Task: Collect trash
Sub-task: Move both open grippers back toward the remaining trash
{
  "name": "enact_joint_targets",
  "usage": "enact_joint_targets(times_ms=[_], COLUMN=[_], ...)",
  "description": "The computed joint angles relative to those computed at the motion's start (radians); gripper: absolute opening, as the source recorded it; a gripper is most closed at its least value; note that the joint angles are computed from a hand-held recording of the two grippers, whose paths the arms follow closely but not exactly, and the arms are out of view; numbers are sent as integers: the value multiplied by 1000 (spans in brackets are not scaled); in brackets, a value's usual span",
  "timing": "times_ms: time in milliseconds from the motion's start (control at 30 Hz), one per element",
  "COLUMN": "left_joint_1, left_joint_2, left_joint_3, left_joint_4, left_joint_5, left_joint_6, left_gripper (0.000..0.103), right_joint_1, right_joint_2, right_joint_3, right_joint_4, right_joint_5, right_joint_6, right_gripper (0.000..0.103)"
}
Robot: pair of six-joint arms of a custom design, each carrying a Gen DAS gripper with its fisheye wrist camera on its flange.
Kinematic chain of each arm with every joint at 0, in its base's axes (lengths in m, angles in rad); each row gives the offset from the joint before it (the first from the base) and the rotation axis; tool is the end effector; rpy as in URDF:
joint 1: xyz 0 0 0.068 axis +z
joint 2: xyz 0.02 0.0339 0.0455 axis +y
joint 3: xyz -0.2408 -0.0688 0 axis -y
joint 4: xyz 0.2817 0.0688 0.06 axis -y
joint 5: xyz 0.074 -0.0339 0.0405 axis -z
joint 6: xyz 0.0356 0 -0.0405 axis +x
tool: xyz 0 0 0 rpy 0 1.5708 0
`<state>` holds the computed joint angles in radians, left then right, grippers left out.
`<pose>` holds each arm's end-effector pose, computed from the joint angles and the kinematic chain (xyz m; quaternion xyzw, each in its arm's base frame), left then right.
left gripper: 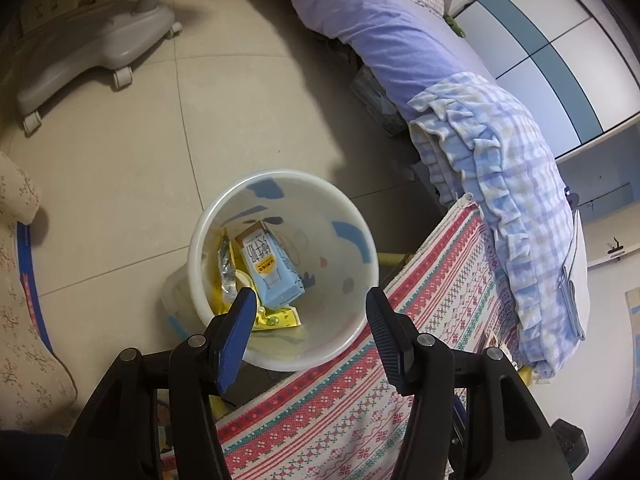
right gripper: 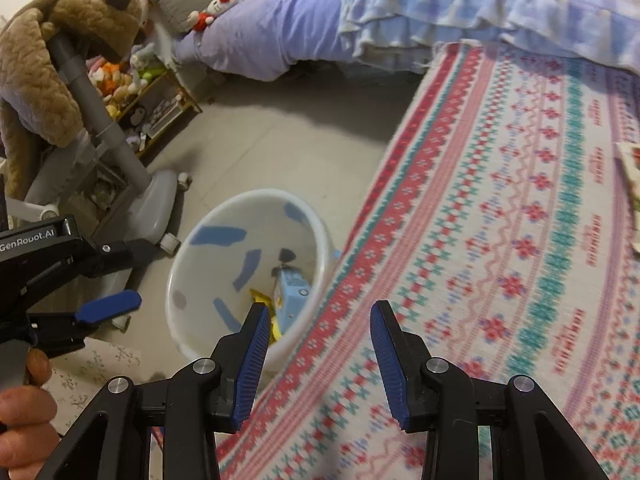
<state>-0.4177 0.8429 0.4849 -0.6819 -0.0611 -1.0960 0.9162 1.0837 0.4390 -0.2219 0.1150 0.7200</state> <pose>0.1838 -0.0792 0.1563 -0.3284 0.9069 -0.1586 0.2109 0.1489 0.1874 0.1216 -0.0721 0.9345 0.2144 0.2747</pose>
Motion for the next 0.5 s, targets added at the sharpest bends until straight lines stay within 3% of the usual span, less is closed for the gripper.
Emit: enact_joint_targets(times_ms=[167,400,500], left_joint_1=[-160,-427,-542], left_joint_2=[68,284,401], left_joint_3=[72,257,371], left_joint_4=[-16,-106,-176], left_joint_5=[-99,-283,-362], left_joint_6=[-70,-181,-205], left_gripper=[60,60,60], right_joint_1=[-29,-146,-281], right_joint_2=[-195,-680,-891], right_joint_3=[-48,-101,-95], right_joint_4=[-166,-592,-794], right_joint_5=[28,56,-1], right_joint_6=[-28,-89,-168], right_gripper=[46,51,51])
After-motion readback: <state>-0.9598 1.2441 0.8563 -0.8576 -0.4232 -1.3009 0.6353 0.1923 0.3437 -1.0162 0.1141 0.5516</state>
